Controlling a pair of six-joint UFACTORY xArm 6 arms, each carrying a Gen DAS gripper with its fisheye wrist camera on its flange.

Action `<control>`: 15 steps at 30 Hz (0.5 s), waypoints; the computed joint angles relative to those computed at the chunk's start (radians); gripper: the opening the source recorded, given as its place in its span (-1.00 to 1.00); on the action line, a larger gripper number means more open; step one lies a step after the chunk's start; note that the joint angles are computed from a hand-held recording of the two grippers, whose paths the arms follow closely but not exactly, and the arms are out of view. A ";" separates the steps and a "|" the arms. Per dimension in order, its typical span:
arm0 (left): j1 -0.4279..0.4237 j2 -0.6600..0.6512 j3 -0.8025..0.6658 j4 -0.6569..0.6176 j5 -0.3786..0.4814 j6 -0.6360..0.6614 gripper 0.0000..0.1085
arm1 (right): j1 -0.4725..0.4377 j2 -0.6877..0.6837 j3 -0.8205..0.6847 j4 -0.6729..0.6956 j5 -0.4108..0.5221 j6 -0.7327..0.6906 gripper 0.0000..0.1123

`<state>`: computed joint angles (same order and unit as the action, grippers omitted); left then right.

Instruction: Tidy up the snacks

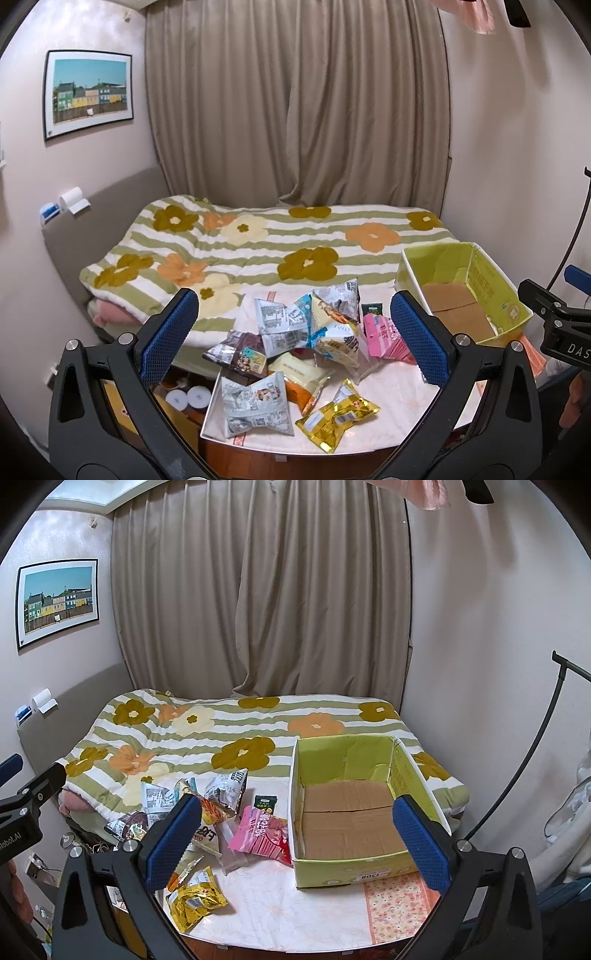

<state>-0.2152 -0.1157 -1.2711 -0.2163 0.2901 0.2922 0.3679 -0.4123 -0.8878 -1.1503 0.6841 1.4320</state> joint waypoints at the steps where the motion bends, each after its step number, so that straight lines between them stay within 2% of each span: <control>1: 0.000 0.001 -0.002 -0.004 0.003 0.003 0.89 | -0.001 0.001 -0.002 0.003 0.000 -0.002 0.83; 15: 0.010 -0.001 -0.003 -0.042 0.025 0.032 0.89 | 0.008 0.013 -0.007 -0.001 0.003 0.009 0.83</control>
<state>-0.2054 -0.1167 -1.2745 -0.2585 0.3151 0.3244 0.3762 -0.3995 -0.8948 -1.1510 0.6869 1.4409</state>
